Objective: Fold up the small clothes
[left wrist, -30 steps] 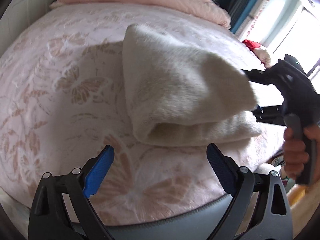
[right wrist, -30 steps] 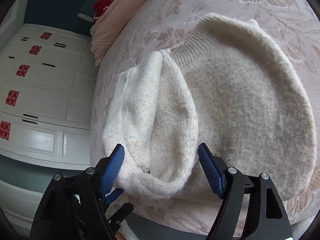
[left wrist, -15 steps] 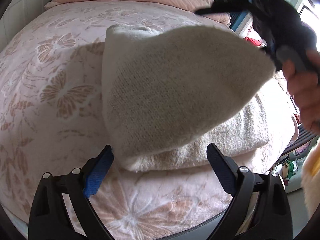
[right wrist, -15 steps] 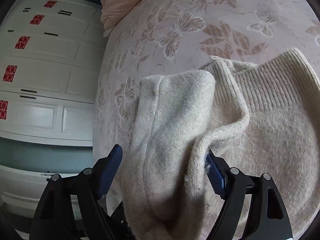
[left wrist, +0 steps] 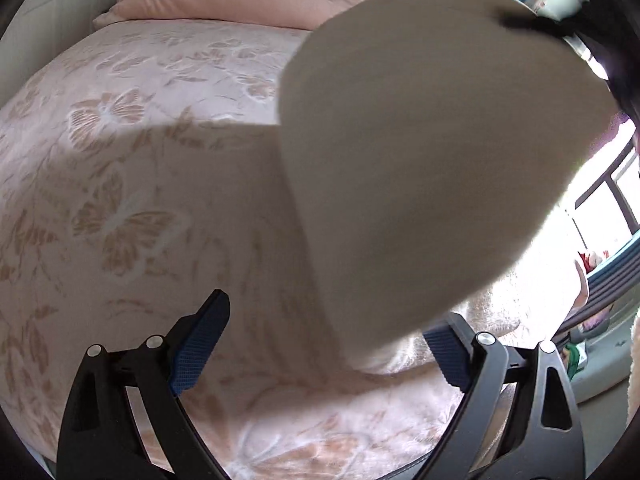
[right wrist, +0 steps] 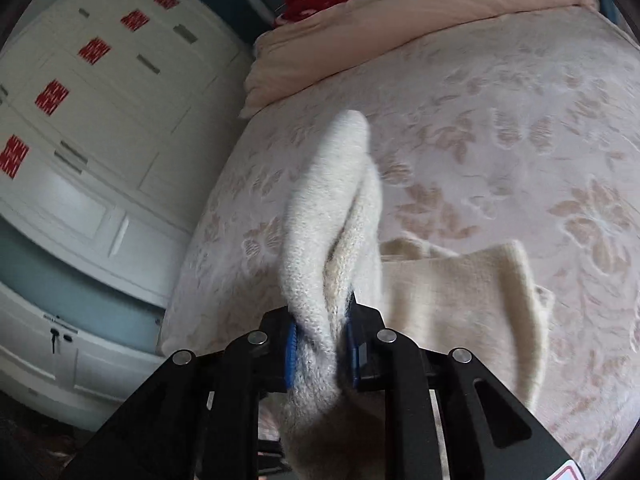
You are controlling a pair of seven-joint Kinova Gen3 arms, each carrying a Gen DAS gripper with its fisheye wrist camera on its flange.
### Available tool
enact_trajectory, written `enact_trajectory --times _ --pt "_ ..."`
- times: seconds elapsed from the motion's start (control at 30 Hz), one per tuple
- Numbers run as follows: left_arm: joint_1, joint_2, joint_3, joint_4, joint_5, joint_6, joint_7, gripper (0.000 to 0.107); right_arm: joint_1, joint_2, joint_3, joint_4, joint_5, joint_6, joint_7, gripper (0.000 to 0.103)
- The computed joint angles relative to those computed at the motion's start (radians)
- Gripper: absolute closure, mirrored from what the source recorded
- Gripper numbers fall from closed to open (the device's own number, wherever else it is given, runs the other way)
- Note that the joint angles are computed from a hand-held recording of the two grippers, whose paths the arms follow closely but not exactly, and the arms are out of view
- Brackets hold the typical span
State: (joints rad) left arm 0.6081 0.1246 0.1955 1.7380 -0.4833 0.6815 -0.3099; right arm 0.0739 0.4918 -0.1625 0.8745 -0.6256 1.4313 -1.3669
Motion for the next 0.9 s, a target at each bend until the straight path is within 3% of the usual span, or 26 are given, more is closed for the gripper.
enact_trajectory --times 0.07,0.2,0.3,0.37,0.47,0.53,0.57,0.6,0.67,0.8,0.9 --pt "0.000 0.037 0.002 -0.025 0.022 -0.002 -0.010 0.018 0.064 0.009 0.033 0.093 0.008 -0.010 0.005 0.082" --pt "0.022 0.098 -0.016 -0.070 0.071 -0.002 -0.018 0.029 0.123 0.061 0.070 0.278 0.029 -0.057 0.016 0.076" --pt "0.086 0.107 -0.044 -0.108 0.004 0.062 0.017 0.036 0.236 -0.005 -0.008 0.417 -0.071 -0.153 0.077 0.066" --pt "0.115 0.102 -0.049 -0.119 -0.046 0.095 0.031 0.039 0.265 -0.080 -0.009 0.510 -0.110 -0.207 0.134 0.056" --pt "0.117 0.104 -0.033 -0.147 -0.063 0.141 -0.025 0.040 0.247 -0.185 0.071 0.649 -0.194 -0.234 0.233 0.046" --pt "0.115 0.110 -0.023 -0.164 -0.060 0.154 -0.071 0.043 0.263 -0.218 0.087 0.728 -0.246 -0.228 0.302 0.046" --pt "0.124 0.112 -0.026 -0.170 -0.065 0.158 -0.089 0.048 0.255 -0.226 0.099 0.746 -0.247 -0.222 0.320 0.046" --pt "0.116 0.124 -0.010 -0.188 -0.057 0.172 -0.123 0.059 0.229 -0.232 0.115 0.757 -0.232 -0.233 0.332 0.049" --pt "0.131 0.156 -0.027 -0.241 -0.038 0.231 -0.171 0.070 0.174 -0.236 0.144 0.772 -0.201 -0.275 0.345 0.089" --pt "0.061 0.114 -0.018 -0.233 0.084 0.232 -0.272 0.082 0.250 -0.291 0.133 0.777 -0.276 -0.220 0.406 0.093" --pt "0.044 0.107 -0.012 -0.220 0.125 0.261 -0.317 0.084 0.195 -0.327 0.197 0.807 -0.215 -0.197 0.423 0.094"
